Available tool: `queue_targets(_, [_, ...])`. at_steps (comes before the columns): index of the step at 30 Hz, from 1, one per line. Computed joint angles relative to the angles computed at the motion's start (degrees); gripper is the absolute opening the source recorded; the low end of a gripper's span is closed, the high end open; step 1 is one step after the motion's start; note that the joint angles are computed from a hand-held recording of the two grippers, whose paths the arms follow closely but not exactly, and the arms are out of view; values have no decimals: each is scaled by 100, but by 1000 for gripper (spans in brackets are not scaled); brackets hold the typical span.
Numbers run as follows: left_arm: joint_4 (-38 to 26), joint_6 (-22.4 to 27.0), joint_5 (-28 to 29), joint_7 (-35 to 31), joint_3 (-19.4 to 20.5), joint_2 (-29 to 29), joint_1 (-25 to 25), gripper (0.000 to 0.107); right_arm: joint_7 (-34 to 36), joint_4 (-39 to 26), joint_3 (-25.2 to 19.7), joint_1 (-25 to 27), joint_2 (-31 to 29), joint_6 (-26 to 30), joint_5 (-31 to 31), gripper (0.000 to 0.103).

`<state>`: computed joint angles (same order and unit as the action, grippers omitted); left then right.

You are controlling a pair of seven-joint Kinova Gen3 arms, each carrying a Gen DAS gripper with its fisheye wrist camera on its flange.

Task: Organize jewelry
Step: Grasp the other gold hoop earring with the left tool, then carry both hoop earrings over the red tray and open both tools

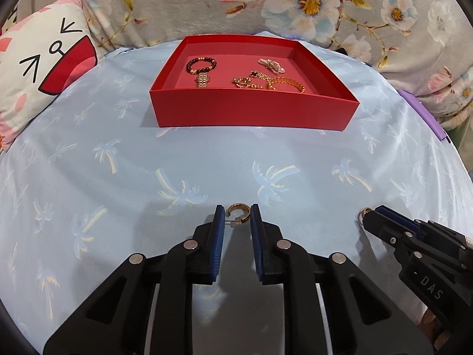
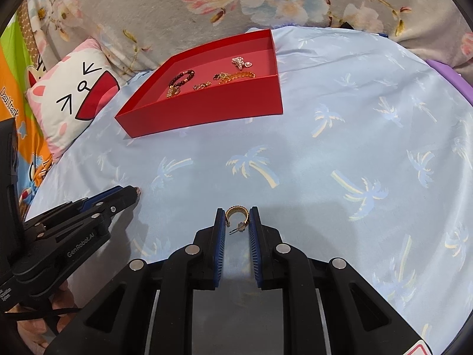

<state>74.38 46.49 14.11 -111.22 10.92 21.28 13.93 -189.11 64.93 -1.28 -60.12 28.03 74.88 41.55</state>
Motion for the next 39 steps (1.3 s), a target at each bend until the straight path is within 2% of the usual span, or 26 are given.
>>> queue_targets(3, [90, 24, 142, -127, 51, -114, -115, 10, -85, 32, -5, -70, -17, 34, 32, 15])
queue_targets(11, [159, 251, 376, -260, 54, -248, -269, 13, -339, 111, -78, -260, -60, 155, 93, 15])
queue_targets(12, [189, 220, 315, -204, -8, -266, -203, 21, -356, 115, -85, -270, -63, 164, 100, 15])
queue_targets(13, [219, 194, 275, -170, -30, -281, -176, 36, -368, 119, -91, -273, -65, 166, 106, 15])
queue_targets(15, [303, 118, 237, -134, -49, -318, -151, 44, -394, 128, -100, -279, -68, 167, 116, 15])
queue_targets(23, [469, -44, 1, -53, -74, -324, -36, 43, -423, 143, -121, -276, -71, 167, 133, 15])
queue_targets(27, [581, -169, 2, -123, -43, -373, -63, 28, -427, 142, -122, -277, -71, 168, 134, 15])
queue_targets(28, [593, -176, 23, -146, -33, -378, -80, 21, -422, 137, -122, -273, -68, 170, 131, 15])
queue_targets(39, [622, -62, 282, -335, 5, -499, -221, 20, -462, 125, -125, -288, -74, 195, 124, 15])
